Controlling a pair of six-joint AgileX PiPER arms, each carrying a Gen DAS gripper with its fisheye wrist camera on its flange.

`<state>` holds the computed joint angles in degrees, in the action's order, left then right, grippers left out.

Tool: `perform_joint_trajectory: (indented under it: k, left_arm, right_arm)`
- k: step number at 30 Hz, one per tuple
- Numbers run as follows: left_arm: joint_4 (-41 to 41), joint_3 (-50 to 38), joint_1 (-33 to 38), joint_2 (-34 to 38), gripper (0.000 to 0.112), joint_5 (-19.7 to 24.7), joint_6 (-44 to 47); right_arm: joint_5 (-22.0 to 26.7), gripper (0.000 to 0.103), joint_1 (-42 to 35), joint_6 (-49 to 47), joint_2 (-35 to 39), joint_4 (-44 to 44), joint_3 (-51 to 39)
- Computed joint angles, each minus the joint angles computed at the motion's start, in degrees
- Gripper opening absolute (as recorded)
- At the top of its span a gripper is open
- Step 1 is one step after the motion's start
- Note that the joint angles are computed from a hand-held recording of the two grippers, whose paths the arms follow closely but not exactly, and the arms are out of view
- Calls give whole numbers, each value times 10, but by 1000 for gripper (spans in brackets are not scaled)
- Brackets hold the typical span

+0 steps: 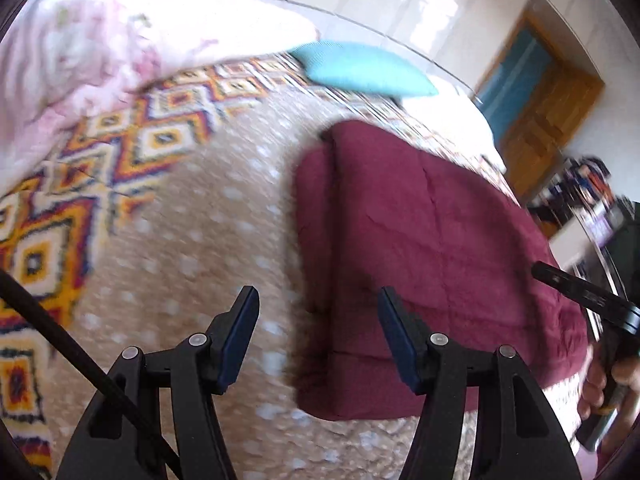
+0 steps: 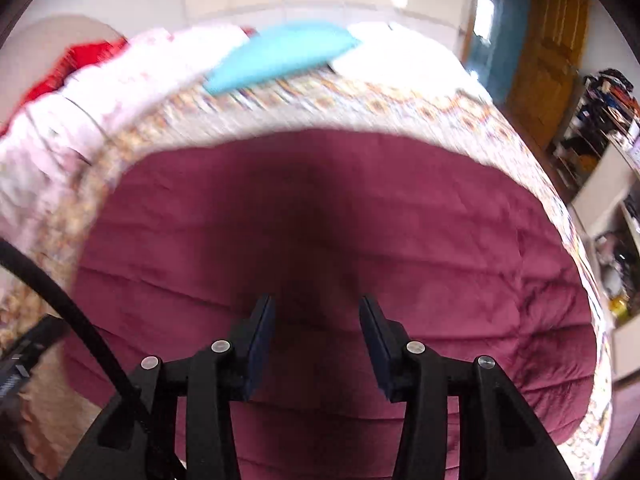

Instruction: Fold large clothes

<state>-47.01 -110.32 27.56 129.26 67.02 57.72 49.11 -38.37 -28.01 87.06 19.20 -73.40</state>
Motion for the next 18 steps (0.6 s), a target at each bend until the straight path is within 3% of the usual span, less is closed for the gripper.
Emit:
perform_joint_trajectory:
  k: [4, 9, 13, 18]
  left_arm:
    - [13, -47, 14, 23, 61, -29, -53]
    - [44, -103, 19, 58, 61, -56, -113]
    - [44, -99, 21, 55, 61, -71, -114]
    - [37, -69, 16, 38, 61, -103, -95]
  right_arm:
    - [39, 48, 69, -11, 9, 53, -13]
    - [-15, 48, 185, 41, 43, 17, 17]
    - [-66, 47, 250, 122, 53, -78, 31]
    - [-65, 45, 247, 13, 1, 59, 71]
